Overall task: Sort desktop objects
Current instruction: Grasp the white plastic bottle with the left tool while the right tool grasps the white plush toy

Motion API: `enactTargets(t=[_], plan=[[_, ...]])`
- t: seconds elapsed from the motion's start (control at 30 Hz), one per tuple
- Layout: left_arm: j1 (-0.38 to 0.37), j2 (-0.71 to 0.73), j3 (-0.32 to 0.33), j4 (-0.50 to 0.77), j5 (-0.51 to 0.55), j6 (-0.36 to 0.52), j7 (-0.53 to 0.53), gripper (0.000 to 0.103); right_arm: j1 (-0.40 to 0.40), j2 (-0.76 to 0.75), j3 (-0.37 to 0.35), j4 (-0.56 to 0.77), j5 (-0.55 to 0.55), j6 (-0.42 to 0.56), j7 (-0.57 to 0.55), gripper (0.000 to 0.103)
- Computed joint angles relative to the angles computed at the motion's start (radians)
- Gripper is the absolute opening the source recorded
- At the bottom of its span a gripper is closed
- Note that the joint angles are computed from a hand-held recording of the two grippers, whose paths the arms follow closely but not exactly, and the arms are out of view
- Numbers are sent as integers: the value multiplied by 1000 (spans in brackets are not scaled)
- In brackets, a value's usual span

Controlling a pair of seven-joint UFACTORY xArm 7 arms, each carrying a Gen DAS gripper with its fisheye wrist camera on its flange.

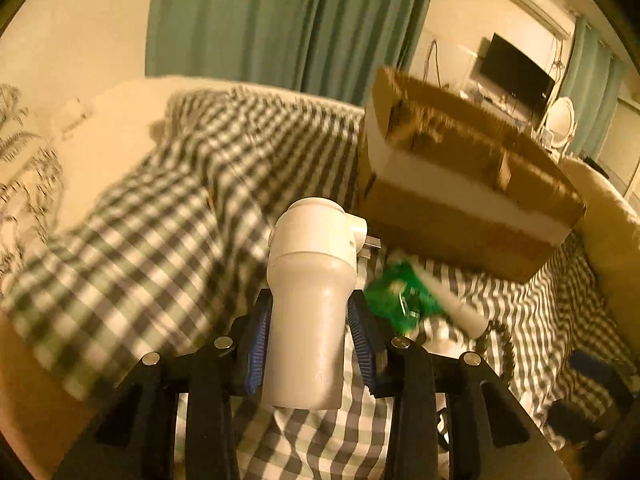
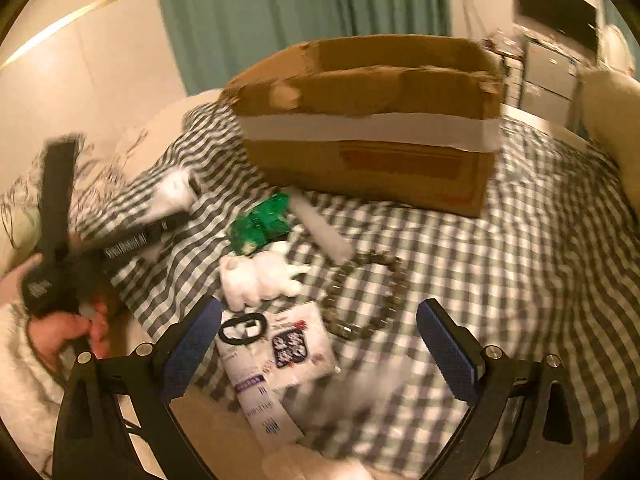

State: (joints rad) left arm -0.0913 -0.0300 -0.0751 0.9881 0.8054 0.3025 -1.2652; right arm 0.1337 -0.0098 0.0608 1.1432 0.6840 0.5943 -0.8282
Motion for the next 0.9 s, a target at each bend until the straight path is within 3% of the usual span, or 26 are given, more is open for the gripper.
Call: enactTargets(t=[0.17,0.37,0.47,0.53,0.6,0.7,0.9], plan=[[6,-17,-6,-4,0,16,-1,38,16,75,32,54,34,21,-46,99],[-1,15,3,16,-77,30,61,38,25,185,76,142,-23,19,-28,98],[-4,18,10,12,-111,21,82,38,18,240,92,193,-52,53,-11,91],[-6,23,12,17,-109,26,83,38,17,268,99,217,-84,71,3,75],[-11,28,13,21,-117,32,91,38,20,290,100,236,-129,85,34,73],[-17,26,14,17,-109,24,86,38,-3,278,119,226,-98,84,9,64],[-21,2,0,9,-24,19,45,38,-4,216,112,182,-94,66,9,64]])
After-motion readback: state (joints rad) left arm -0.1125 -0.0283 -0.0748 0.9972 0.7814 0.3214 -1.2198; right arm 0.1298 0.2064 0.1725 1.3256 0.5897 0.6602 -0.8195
